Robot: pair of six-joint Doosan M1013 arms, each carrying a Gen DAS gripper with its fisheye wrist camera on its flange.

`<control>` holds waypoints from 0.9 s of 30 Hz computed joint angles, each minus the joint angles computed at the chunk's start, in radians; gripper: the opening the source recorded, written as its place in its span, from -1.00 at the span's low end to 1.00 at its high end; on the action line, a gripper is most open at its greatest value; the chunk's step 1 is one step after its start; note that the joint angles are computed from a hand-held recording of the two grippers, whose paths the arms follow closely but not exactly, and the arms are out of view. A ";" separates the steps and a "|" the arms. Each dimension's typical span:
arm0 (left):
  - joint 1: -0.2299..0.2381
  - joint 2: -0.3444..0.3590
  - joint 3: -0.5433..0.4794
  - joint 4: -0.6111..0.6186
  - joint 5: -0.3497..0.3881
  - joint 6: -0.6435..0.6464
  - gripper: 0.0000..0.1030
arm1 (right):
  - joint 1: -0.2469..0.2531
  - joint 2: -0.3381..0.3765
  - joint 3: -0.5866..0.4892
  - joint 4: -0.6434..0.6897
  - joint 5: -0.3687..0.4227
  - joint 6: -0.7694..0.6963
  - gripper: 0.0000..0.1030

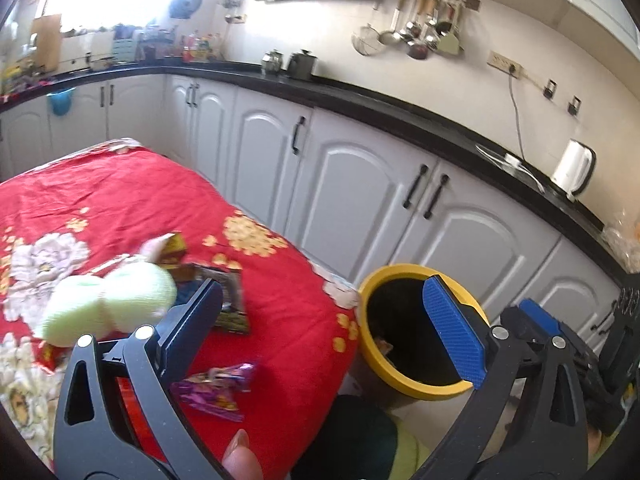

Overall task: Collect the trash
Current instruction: 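Move both tools back toward the trash on the table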

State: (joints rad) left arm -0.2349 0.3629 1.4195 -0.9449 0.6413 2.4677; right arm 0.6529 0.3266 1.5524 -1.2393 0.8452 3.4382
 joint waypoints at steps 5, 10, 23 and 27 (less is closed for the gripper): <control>0.022 -0.006 0.004 0.001 -0.021 -0.015 0.79 | 0.009 0.018 -0.031 0.011 -0.029 -0.045 0.57; 0.043 -0.008 0.002 -0.004 -0.027 -0.023 0.79 | 0.017 0.038 -0.064 0.028 -0.056 -0.090 0.60; 0.096 -0.001 -0.008 0.043 -0.046 -0.099 0.79 | 0.022 0.108 -0.164 0.147 -0.136 -0.273 0.62; 0.118 0.010 -0.020 0.084 -0.038 -0.164 0.79 | 0.015 0.133 -0.199 0.220 -0.161 -0.344 0.62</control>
